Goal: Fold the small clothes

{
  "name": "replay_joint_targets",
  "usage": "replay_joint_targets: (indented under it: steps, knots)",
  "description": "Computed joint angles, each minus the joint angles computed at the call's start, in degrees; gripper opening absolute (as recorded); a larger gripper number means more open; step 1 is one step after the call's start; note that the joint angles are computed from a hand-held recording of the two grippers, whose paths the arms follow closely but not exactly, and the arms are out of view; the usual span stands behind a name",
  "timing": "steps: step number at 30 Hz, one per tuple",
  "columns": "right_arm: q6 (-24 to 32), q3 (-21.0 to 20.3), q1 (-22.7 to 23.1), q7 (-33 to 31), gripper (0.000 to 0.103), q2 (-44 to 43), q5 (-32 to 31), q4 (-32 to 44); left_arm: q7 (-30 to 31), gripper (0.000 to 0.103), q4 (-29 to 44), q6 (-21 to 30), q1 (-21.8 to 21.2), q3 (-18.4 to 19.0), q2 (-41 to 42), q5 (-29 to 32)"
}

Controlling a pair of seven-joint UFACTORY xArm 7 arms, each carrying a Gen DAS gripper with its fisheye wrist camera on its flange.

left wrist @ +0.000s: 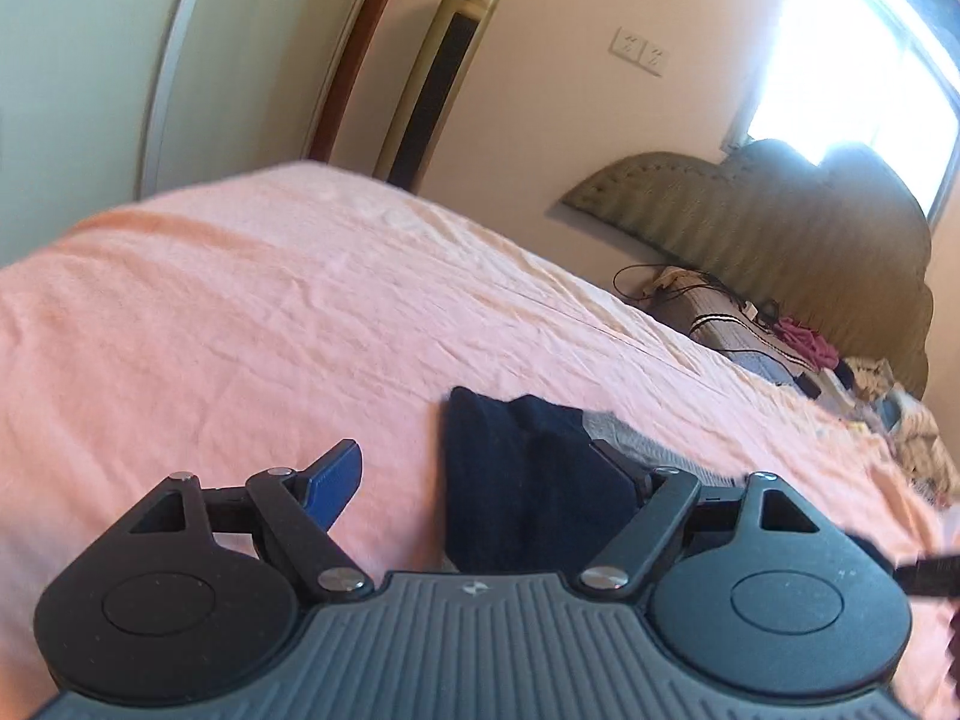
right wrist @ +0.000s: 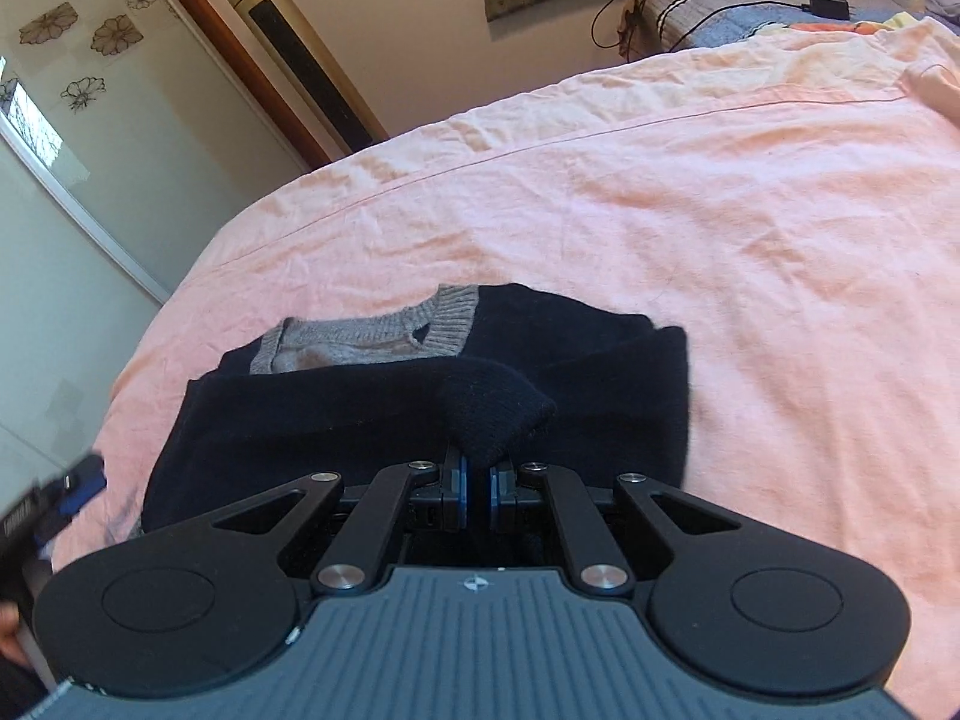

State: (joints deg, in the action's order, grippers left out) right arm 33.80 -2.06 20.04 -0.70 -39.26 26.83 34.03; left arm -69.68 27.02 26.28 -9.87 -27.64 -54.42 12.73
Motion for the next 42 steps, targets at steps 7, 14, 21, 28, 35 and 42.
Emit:
replay_joint_targets:
  steps: [7,14,21,28,35,42]
  knots:
    - [-1.66,0.07,0.33,0.43,0.013,1.11,0.76,-1.79,10.58,0.072,5.13,-3.15,-5.19,10.57,17.16,-6.4]
    - [-4.86,0.21,0.59,0.26,0.013,-0.06,1.07,-2.67,7.92,0.004,12.9,5.29,1.86,0.92,21.56,6.06]
    - [-7.23,0.04,1.24,1.53,0.013,1.4,0.77,-3.97,5.67,0.004,14.44,11.54,2.64,-3.43,23.04,17.35]
    - [-15.94,5.38,-2.44,7.7,0.046,-6.1,-4.69,-7.86,-1.38,0.025,14.87,12.69,1.21,-5.3,16.26,23.87]
    - [-17.6,17.75,-5.86,13.67,0.046,5.43,-20.85,-3.43,-0.61,0.093,23.75,16.81,3.76,-12.97,32.85,26.33]
    - [-27.42,10.84,-2.08,11.32,0.059,2.63,-25.23,-10.96,0.93,0.103,15.79,7.89,-3.37,-0.72,28.71,26.69]
